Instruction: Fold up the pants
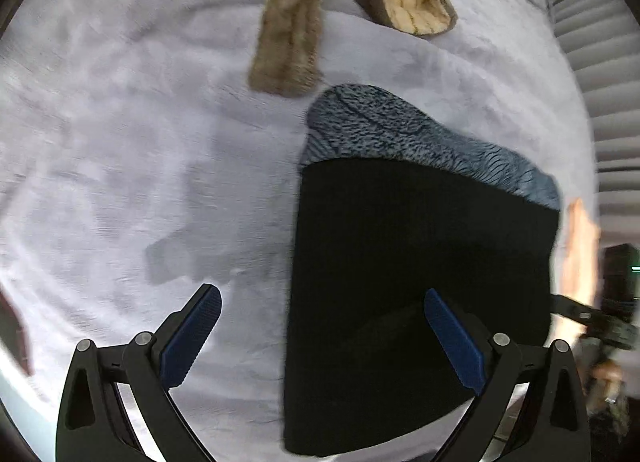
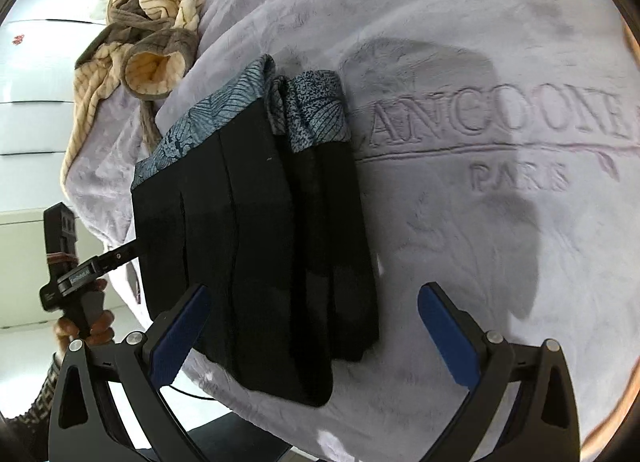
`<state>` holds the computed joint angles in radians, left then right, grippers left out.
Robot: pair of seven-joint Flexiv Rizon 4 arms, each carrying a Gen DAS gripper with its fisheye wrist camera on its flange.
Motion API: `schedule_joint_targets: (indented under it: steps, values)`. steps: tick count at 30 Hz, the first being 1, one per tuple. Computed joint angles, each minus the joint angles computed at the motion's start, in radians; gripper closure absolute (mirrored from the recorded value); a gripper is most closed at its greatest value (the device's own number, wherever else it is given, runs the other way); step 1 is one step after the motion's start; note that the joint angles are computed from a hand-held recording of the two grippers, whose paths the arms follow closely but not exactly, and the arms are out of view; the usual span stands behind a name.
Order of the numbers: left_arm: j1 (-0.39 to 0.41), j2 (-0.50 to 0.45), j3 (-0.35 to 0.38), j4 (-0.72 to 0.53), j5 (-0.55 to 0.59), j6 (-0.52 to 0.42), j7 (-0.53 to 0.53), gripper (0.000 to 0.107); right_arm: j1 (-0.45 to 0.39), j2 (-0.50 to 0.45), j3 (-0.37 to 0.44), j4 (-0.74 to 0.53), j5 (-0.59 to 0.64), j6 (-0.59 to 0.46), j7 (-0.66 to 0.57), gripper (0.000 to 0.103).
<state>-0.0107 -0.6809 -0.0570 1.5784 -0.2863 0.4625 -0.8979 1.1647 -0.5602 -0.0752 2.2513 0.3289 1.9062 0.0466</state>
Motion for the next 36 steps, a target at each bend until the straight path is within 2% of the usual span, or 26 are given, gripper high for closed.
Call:
schedule_joint_targets:
  steps: [4,7,8,9,11,14,16,20,21,24,25,26,27,29,33,36]
  values:
    - [0.0,-0.043,-0.02,-0.038,-0.018,-0.037,0.011,0.005,-0.167,-0.108,0.161,-0.037,-0.025,0.197,-0.033,0.0]
    - [-0.007,-0.053,-0.037,-0.027,-0.03,-0.038,0.045,0.005,-0.226,-0.174,0.214,-0.073,-0.03,0.341,-0.091,0.0]
    - [-0.016,-0.051,-0.038,-0.016,-0.025,-0.02,0.058,0.005,-0.243,-0.187,0.226,-0.086,-0.039,0.36,-0.11,0.0]
    - [-0.029,-0.049,-0.036,-0.005,-0.015,0.016,0.069,0.005,-0.251,-0.186,0.232,-0.094,-0.038,0.345,-0.126,0.0]
    - [-0.032,-0.057,-0.038,-0.009,-0.022,0.031,0.074,0.005,-0.286,-0.209,0.259,-0.114,-0.059,0.341,-0.141,0.0]
    - [-0.021,-0.083,-0.04,-0.044,-0.04,-0.009,0.064,0.005,-0.308,-0.232,0.282,-0.131,-0.058,0.344,-0.148,0.0]
    - [-0.013,-0.081,-0.034,-0.028,-0.042,0.001,0.071,0.004,-0.311,-0.23,0.289,-0.132,-0.05,0.334,-0.149,0.0]
    - [-0.018,-0.081,-0.029,-0.015,-0.045,0.035,0.051,0.004,-0.357,-0.203,0.307,-0.137,-0.111,0.228,-0.141,0.003]
    - [-0.02,-0.076,-0.028,-0.008,-0.045,0.053,0.047,0.004,-0.355,-0.19,0.301,-0.139,-0.11,0.195,-0.132,0.009]
    - [-0.02,-0.022,-0.047,0.083,-0.068,0.14,0.077,0.017,-0.327,-0.176,0.283,-0.131,-0.082,0.219,-0.126,0.03]
    - [-0.016,-0.004,-0.054,0.104,-0.078,0.156,0.095,0.025,-0.298,-0.166,0.264,-0.125,-0.056,0.236,-0.134,0.035]
    - [-0.014,0.013,-0.056,0.119,-0.081,0.171,0.11,0.03,-0.276,-0.159,0.254,-0.118,-0.029,0.258,-0.139,0.046]
    - [-0.01,0.028,-0.059,0.131,-0.088,0.175,0.124,0.032,-0.255,-0.157,0.251,-0.113,0.005,0.307,-0.144,0.051]
    - [0.001,0.055,-0.065,0.149,-0.108,0.172,0.153,0.037,-0.235,-0.143,0.248,-0.112,0.045,0.331,-0.158,0.053]
    - [0.019,0.143,-0.061,0.208,-0.13,0.163,0.233,0.037,-0.158,-0.102,0.226,-0.124,0.159,0.367,-0.209,0.053]
    - [0.026,0.202,-0.051,0.237,-0.154,0.123,0.27,0.037,-0.077,-0.067,0.195,-0.148,0.278,0.356,-0.276,0.053]
